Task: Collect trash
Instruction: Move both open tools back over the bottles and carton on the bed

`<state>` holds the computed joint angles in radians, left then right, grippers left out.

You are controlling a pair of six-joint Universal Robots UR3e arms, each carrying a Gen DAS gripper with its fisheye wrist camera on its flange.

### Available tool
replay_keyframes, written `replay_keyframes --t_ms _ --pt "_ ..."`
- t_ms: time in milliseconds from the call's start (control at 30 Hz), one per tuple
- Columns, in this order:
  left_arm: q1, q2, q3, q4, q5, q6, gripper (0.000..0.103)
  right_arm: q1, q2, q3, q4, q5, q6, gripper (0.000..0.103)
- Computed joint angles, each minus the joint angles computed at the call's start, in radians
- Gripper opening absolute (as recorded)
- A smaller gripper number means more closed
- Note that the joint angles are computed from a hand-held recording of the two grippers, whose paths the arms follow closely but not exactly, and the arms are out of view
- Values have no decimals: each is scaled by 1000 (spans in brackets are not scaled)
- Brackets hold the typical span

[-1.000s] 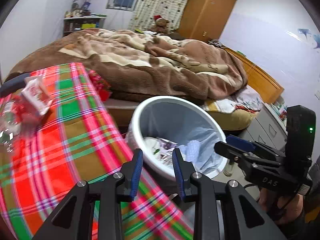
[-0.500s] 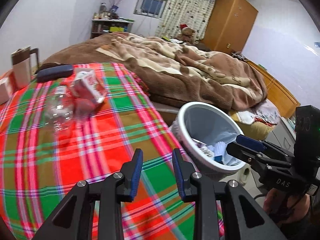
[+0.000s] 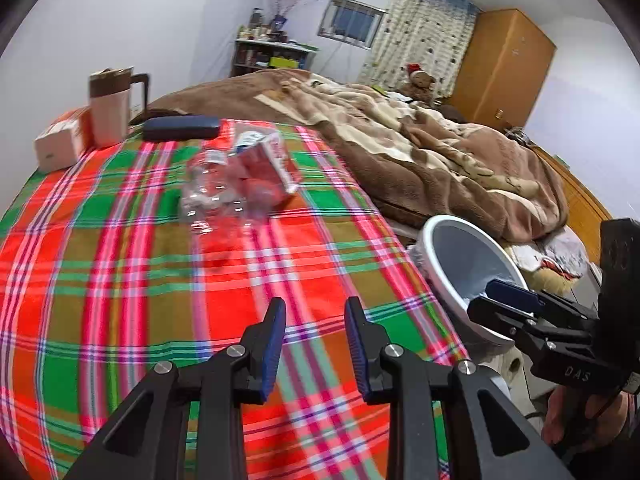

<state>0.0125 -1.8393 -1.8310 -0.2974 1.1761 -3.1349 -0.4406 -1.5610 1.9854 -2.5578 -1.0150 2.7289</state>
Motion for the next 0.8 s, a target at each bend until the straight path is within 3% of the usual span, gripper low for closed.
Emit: replay_keyframes --t_ms 267,600,733,800 --pt "52 -9 22 -19 25 -17 30 81 75 -96 9 -29 17 62" --pt "69 -108 226 -140 35 -20 31 140 174 -240 21 -37 60 62" --pt "67 -187 371 -207 35 -21 50 156 209 -286 17 -37 83 62" --pt "63 -236 452 -238 38 -31 50 162 225 -303 13 -36 91 62"
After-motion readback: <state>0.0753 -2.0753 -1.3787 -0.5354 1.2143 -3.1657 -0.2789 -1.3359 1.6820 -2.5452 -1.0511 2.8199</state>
